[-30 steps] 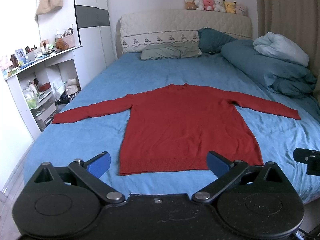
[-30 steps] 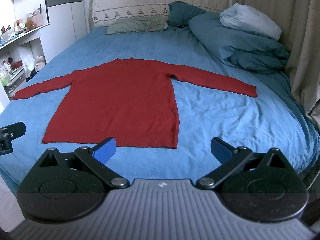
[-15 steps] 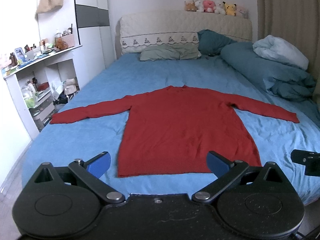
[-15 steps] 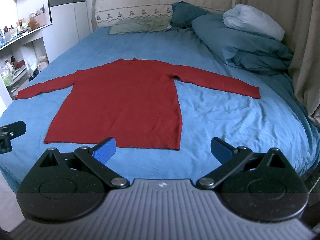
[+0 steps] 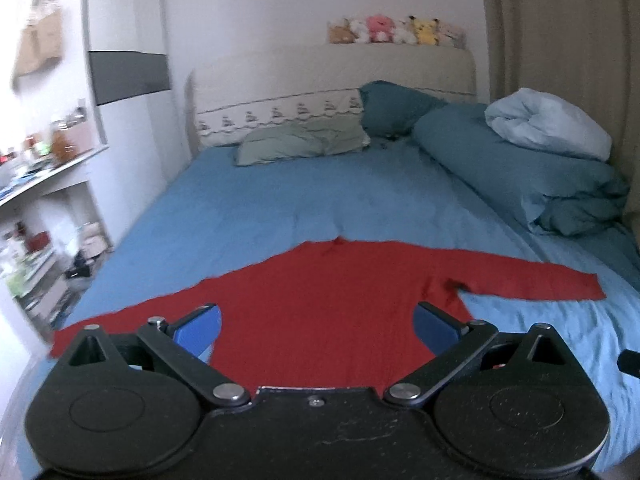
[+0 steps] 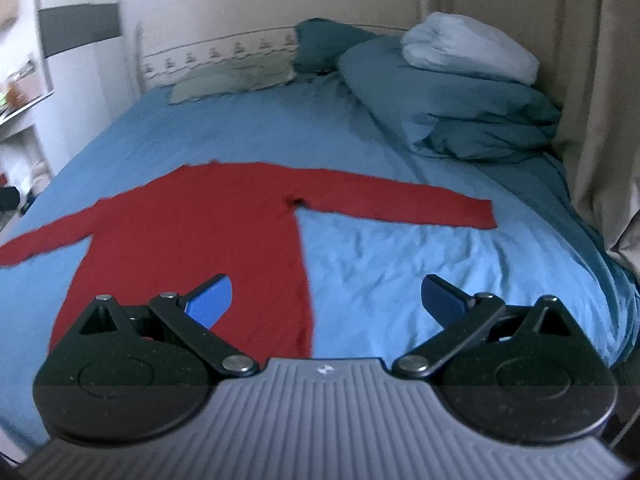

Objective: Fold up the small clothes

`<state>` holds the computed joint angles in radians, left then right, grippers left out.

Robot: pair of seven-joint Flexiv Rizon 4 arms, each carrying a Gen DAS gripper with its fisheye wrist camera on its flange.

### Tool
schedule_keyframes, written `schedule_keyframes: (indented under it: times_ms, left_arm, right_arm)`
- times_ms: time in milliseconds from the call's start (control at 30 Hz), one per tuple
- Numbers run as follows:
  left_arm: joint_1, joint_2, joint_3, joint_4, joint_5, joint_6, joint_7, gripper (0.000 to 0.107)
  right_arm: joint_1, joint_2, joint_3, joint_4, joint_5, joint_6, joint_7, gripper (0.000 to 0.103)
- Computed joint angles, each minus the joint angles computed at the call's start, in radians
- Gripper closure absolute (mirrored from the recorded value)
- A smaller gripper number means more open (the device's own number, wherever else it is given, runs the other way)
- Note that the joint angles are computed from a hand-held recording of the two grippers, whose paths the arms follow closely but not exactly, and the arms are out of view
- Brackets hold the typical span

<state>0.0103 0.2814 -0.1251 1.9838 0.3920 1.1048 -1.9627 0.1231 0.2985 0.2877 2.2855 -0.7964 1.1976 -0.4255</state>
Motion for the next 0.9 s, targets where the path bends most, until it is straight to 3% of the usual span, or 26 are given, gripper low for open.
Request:
schedule_keyframes:
  times_ms: [200, 333, 467, 567, 633, 733, 800, 900]
  left_arm:
    - [-0.015, -0.360, -0.018, -0.252, 0.010, 0.055, 0.048, 0.004]
    - [-0.030, -0.594, -0.037, -0.407, -0.073, 0.097, 0.146, 0.004]
    - [-0.068, -0.798, -0.033, -0.579, -0.135, 0.061, 0.232, 0.004]
    - [-0.088, -0.901, -0.018, -0.668, -0.200, 0.024, 0.273, 0.004]
    - [-0.098, -0.948, -0.005, -0.717, -0.247, -0.011, 0.291, 0.004]
    - [-0.125, -1.027, 0.037, -0.823, -0.306, -0.088, 0.293, 0.004]
    - [-0.153, -1.080, 0.078, -0.907, -0.326, -0.142, 0.292, 0.004]
    - [-0.187, -1.162, 0.133, -1.035, -0.362, -0.218, 0.286, 0.004]
  right_arm:
    - [-0.092, -0.218, -0.103, -0.091, -0.232, 0.099, 0.191, 0.000]
    - [-0.092, -0.365, -0.213, -0.160, -0.437, 0.112, 0.418, 0.000]
    - [-0.087, -0.481, -0.299, -0.202, -0.581, 0.125, 0.616, 0.000]
    - [-0.114, -0.559, -0.347, -0.242, -0.702, 0.193, 0.807, 0.000]
    - [-0.125, -0.610, -0.357, -0.273, -0.685, 0.205, 0.850, 0.000]
    - [-0.134, -0.677, -0.387, -0.340, -0.755, 0.220, 0.948, 0.000]
    - [-0.129, -0.717, -0.390, -0.383, -0.746, 0.197, 0.946, 0.000]
    - [-0.125, -0.789, -0.411, -0.461, -0.744, 0.191, 0.978, 0.008]
